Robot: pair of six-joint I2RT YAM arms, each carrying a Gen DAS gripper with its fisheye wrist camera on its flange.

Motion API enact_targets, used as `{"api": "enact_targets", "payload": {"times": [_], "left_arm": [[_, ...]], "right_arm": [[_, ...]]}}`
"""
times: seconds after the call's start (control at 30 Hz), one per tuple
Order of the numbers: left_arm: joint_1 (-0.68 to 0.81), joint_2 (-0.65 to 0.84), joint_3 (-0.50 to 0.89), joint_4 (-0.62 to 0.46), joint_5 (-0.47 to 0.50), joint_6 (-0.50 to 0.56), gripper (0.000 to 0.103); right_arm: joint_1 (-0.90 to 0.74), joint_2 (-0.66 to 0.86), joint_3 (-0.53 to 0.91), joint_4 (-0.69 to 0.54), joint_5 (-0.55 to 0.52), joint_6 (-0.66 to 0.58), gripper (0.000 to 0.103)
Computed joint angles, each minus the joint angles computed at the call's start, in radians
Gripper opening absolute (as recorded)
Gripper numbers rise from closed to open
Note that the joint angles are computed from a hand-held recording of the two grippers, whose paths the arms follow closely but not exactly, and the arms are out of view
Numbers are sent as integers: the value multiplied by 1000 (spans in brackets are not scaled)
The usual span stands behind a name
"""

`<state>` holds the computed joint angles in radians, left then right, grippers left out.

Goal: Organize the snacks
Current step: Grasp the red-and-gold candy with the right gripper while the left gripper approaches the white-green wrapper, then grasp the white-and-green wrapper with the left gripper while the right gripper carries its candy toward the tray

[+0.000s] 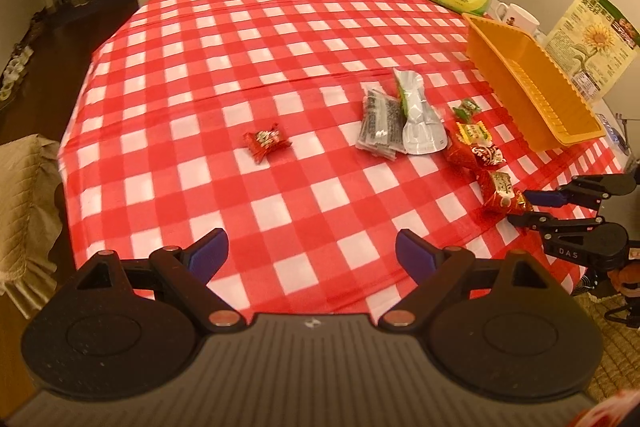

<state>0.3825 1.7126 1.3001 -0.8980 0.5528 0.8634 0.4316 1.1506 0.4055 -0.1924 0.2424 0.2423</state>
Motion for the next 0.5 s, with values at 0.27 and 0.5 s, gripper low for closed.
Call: {"api": "enact_targets", "payload": {"times": [0.27,0.5], "left_arm": [[-58,75,71,-27,56,51,87],[-151,125,107,-25,109,93,75]], "right_arm": [[67,0,34,-76,78,183,22],[104,-131,75,-258,198,430,22]]}}
